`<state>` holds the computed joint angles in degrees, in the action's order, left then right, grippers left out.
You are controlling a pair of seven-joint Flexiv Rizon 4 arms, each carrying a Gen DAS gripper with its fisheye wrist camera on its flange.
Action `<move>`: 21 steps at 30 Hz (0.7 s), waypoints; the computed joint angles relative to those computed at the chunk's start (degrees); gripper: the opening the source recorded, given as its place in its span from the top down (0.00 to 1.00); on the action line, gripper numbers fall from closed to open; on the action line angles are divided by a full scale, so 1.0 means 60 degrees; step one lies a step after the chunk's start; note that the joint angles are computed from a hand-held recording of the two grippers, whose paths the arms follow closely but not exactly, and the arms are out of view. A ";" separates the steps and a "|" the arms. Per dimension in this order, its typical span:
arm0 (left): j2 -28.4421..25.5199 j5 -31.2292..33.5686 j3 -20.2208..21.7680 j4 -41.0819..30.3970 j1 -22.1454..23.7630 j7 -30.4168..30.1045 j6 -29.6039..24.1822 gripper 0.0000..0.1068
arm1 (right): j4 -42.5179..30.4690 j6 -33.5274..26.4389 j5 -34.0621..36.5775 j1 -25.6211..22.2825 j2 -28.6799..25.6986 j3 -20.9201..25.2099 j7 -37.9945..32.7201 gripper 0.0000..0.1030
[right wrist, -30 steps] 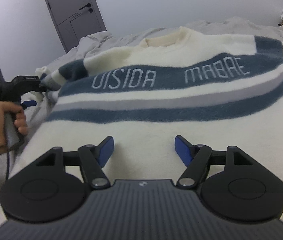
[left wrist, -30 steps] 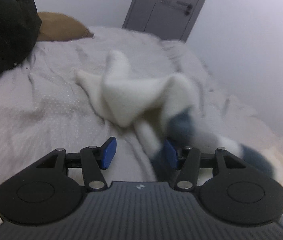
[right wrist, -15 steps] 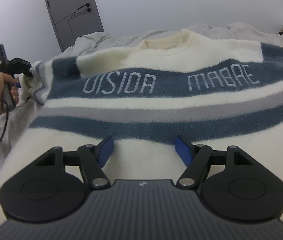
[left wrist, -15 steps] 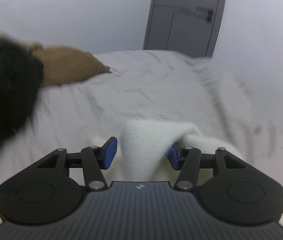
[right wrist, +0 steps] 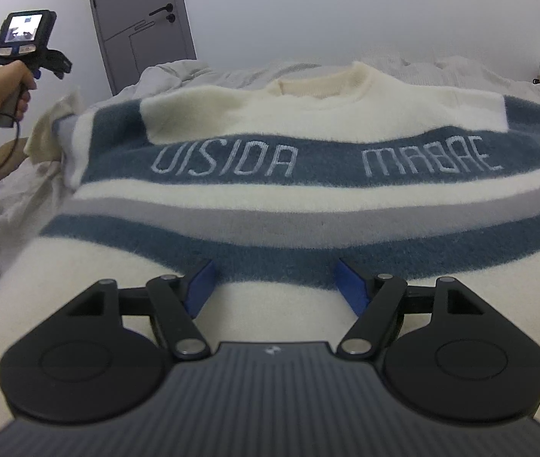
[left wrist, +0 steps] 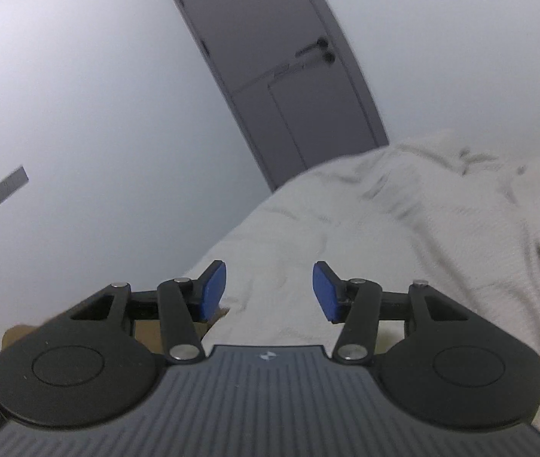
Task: Fold large clothes
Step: 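Grasp the sleeve cuff nearest the left gripper with the left gripper, then pull the held sleeve outward with the left gripper and open it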
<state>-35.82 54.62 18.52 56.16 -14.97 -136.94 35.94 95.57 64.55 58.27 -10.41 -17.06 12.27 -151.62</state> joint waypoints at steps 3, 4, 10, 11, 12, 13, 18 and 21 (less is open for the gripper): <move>0.0533 -0.0260 -0.0095 0.0959 0.0345 -0.0394 0.0936 0.46 | -0.0031 0.0020 -0.0024 0.0033 -0.0032 -0.0002 0.0061 0.28; 0.0698 -0.0331 -0.0111 0.1277 0.0421 -0.0559 0.1160 0.46 | -0.0048 0.0015 -0.0030 0.0038 -0.0045 -0.0002 0.0096 0.28; 0.2035 -0.0520 -0.0032 0.3480 0.0761 -0.3070 0.2527 0.45 | -0.0097 -0.0117 0.0030 -0.0031 -0.0047 0.0014 0.0170 0.28; 0.2257 -0.0603 -0.0056 0.3802 0.0879 -0.3535 0.2701 0.45 | -0.0116 -0.0163 0.0056 -0.0049 -0.0053 0.0007 0.0180 0.29; 0.2462 -0.0730 -0.0087 0.4102 0.0989 -0.3958 0.2731 0.45 | -0.0127 -0.0199 0.0082 -0.0065 -0.0053 -0.0001 0.0199 0.29; 0.2650 -0.0823 -0.0144 0.4363 0.1084 -0.4243 0.2713 0.45 | -0.0127 -0.0210 0.0103 -0.0071 -0.0051 -0.0009 0.0208 0.30; 0.3219 -0.1261 -0.0550 0.5653 0.1750 -0.4718 0.3545 0.43 | -0.0032 -0.0029 -0.0062 0.0054 -0.0007 -0.0052 0.0322 0.30; 0.3269 -0.1519 -0.0705 0.6226 0.1938 -0.4992 0.3834 0.39 | 0.0005 0.0118 -0.0169 0.0107 -0.0011 -0.0037 0.0360 0.30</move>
